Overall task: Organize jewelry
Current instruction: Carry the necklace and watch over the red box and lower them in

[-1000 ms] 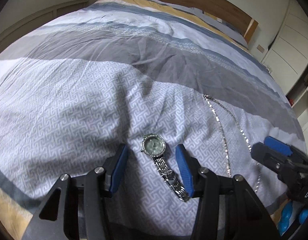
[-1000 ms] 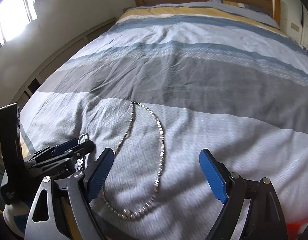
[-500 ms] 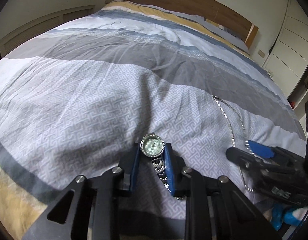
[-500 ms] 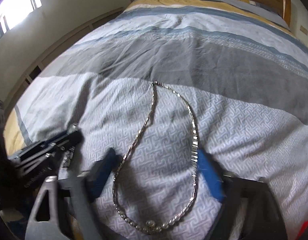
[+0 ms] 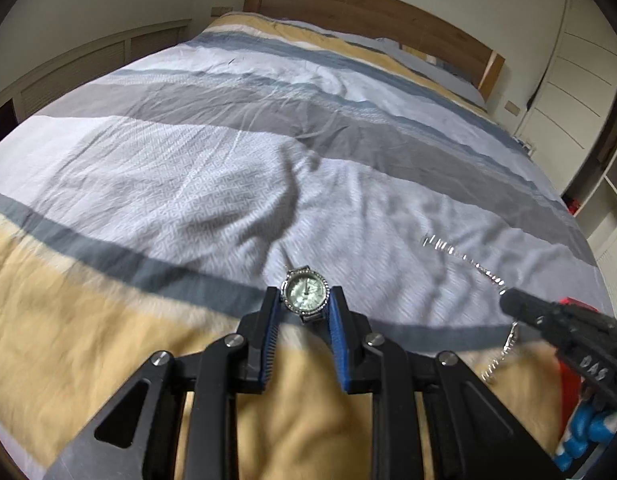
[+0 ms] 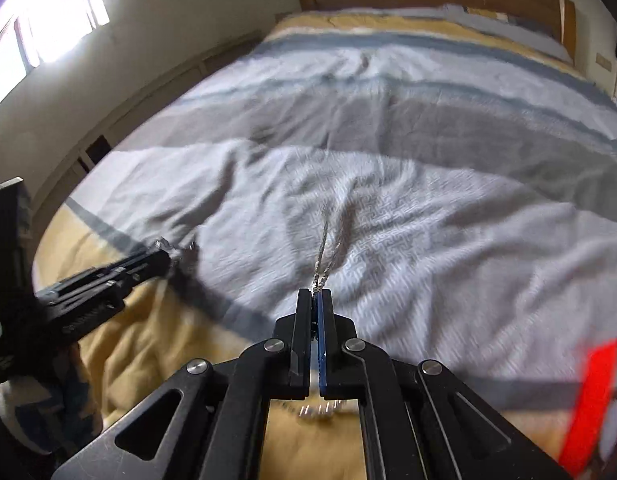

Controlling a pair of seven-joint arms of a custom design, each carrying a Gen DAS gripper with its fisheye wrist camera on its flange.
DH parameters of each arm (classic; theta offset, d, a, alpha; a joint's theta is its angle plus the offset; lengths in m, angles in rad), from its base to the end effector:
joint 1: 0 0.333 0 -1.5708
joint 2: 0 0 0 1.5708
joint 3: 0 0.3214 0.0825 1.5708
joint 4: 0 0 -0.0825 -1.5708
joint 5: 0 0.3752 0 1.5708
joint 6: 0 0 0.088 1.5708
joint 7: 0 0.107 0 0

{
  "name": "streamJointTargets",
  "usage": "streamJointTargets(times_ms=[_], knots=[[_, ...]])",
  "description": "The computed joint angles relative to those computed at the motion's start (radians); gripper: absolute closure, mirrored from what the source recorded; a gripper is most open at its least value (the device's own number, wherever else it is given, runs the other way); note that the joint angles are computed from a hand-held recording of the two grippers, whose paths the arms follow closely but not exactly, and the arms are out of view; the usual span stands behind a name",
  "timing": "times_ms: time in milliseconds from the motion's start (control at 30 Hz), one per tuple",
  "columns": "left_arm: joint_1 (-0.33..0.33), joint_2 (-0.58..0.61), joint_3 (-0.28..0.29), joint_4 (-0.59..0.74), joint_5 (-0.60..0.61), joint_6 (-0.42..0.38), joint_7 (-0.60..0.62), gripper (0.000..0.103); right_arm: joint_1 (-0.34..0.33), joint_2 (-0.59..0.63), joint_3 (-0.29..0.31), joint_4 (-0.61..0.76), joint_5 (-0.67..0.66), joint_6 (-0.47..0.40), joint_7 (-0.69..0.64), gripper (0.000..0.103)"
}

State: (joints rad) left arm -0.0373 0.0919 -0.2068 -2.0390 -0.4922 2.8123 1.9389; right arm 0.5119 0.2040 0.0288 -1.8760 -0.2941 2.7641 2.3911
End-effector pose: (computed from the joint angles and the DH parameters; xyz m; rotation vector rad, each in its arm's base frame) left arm 0.5941 -0.1208 0.4842 -1.7169 2.0840 -0.9664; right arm 0.5505 0.3433 0.4914 -1.7025 1.7843 -0.3369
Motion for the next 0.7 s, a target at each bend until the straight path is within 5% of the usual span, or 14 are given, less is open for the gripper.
streamJointTargets(times_ms=[167, 400, 700], knots=[[-0.037, -0.131, 0.017, -0.087, -0.069, -0.012, 0.056, 0.081, 0.008, -0.173, 0.013, -0.114, -0.159, -0.01, 0.153, 0.101], [-0.163, -0.286, 0.067, -0.16, -0.091, -0.023, 0.078, 0.081, -0.086, -0.434, 0.12, -0.278, -0.311, -0.086, 0.332, 0.101], [-0.343, -0.364, 0.077, -0.183, -0.049, -0.034, 0.014, 0.081, -0.217, -0.805, 0.196, -0.55, -0.264, -0.173, 0.367, 0.101]])
